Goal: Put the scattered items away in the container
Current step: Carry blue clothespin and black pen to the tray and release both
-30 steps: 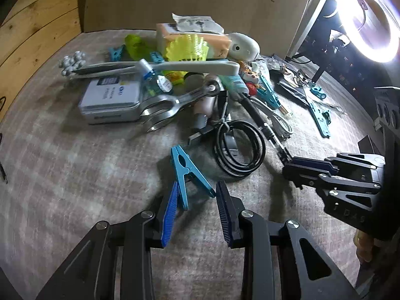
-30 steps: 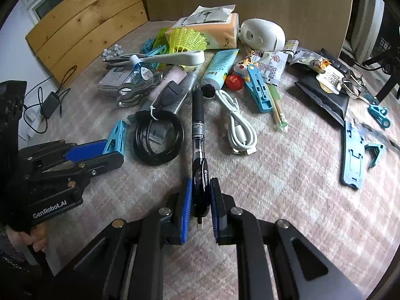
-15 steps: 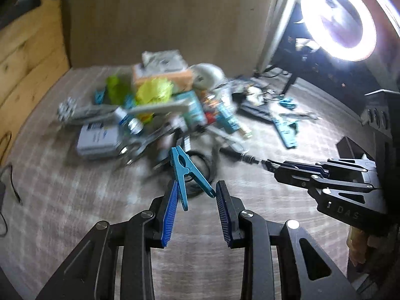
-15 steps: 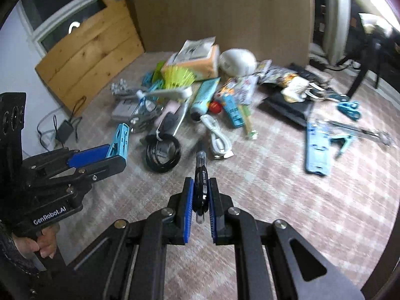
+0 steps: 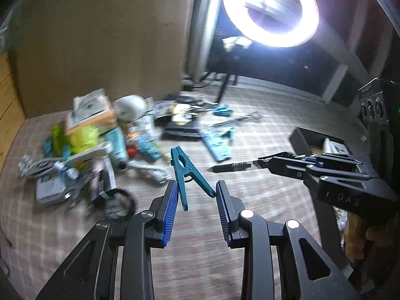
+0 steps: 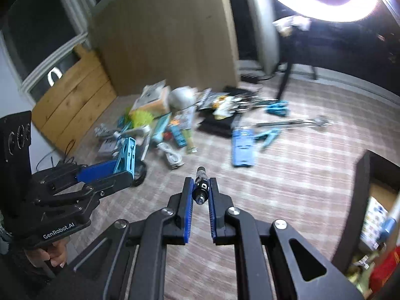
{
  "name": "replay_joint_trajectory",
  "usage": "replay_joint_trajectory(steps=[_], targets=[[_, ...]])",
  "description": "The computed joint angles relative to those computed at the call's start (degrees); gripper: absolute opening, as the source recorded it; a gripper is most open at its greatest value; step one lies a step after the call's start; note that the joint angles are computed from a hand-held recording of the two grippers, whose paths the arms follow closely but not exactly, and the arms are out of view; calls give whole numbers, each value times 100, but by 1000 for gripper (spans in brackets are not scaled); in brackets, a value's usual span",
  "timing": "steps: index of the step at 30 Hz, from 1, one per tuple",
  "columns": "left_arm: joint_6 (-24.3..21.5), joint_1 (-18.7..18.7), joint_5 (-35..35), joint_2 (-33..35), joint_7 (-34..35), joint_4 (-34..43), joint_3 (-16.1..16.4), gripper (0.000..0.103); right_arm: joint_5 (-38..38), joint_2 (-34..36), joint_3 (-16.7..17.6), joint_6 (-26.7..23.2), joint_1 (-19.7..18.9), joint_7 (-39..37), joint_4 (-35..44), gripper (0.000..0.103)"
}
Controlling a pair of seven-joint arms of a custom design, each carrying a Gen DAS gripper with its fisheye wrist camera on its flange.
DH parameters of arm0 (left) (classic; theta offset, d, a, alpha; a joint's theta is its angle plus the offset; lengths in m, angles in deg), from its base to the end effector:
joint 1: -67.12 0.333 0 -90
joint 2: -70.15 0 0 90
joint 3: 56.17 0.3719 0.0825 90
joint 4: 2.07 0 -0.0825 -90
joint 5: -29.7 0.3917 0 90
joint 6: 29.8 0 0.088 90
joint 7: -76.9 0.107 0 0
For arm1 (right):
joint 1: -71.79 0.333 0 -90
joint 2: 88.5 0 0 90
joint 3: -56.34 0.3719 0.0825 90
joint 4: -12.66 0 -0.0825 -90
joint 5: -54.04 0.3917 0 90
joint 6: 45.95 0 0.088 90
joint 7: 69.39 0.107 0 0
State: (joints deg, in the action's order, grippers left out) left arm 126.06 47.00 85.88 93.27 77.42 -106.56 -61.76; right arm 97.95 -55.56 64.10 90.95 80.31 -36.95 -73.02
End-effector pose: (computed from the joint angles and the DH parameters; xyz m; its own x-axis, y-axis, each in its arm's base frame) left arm 0.6219 -0.3240 0.4058 0.2458 -0.9530 0.1770 -0.7079 -0.3012 -0.6389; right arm 0.7463 0.2006 0.4167 0.7296 -0.6283 -0.2700 -0.6338 -0.4729 -0.6121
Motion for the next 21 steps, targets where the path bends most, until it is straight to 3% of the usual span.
replay_joint_trajectory(steps=[4,12,18,20,21], targets=[[214,91,-361,361,777,515,-192,29,253,-197,-86,308,-206,50,-246,11],[357,26,-1495,1467,3076,2149,-721,29,605,-625,-402,1302,-641,427,-837,11],[-71,-129,-2394,2565,4950,3873,-1373,29,579,-829,-621,1873,-941,844,-1145,11],[-231,-345,-2813,2899,5519,4471,-1350,29,513,-855,-706,2027,-1012,1043,-1203,11],[-345,-330,-2727,2994,5570,4629,-1500,29,480,-856,-724,2082,-1044,1119,-1215,11]])
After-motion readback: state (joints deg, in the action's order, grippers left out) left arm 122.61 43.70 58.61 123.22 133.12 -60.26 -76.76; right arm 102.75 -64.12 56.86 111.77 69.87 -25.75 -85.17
